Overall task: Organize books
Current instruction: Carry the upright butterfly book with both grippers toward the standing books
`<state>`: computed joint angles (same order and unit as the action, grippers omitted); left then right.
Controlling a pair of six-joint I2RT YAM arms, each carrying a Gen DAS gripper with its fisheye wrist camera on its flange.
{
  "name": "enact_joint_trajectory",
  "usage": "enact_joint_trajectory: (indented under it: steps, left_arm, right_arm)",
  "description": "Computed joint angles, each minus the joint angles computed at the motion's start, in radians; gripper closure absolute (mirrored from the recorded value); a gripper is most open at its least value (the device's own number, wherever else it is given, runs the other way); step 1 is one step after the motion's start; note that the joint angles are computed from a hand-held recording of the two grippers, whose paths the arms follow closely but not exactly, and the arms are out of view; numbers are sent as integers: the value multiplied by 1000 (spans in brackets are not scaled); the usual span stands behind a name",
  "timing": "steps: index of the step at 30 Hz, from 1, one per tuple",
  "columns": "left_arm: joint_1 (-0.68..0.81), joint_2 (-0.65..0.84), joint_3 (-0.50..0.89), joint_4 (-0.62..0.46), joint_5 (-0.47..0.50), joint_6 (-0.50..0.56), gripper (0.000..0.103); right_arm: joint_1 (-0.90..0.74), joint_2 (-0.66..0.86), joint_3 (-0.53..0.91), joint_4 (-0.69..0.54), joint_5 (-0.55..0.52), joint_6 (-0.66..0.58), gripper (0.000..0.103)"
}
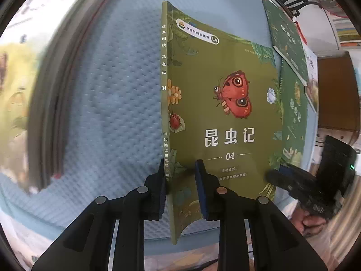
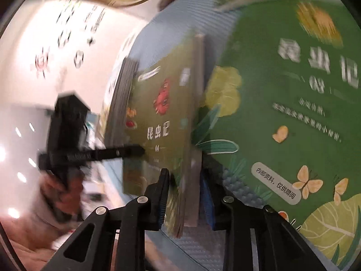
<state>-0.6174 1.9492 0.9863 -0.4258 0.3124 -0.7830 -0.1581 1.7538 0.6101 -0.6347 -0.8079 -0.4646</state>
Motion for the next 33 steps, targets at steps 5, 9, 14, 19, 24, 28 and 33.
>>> enact_joint_trajectory:
  steps: [5, 9, 14, 19, 24, 28, 33]
  left_arm:
    - [-6, -34, -30, -66, -12, -9, 76]
    - [5, -44, -75, -20, -1, -36, 72]
    - [-28, 11, 9, -91, -40, -19, 68]
    - [-46, 52, 69, -132, -55, -17, 67]
    - [-70, 77, 106, -142, -77, -31, 65]
    - [-77, 64, 82, -101, -80, -35, 67]
    - [-88, 44, 52, -82, -82, -31, 68]
  right_arm:
    - [67, -124, -33, -39, -35, 22, 77]
    - [87, -59, -55, 62, 19, 163, 77]
    - [-31, 110, -9, 73, -33, 116, 77]
    - [35, 279, 108, 73, -167, 155, 77]
    - [98, 288, 109, -108, -150, -31, 76]
    - [102, 170, -19, 149, -154, 235, 92]
    - [209, 18, -12, 143, -11, 324, 90]
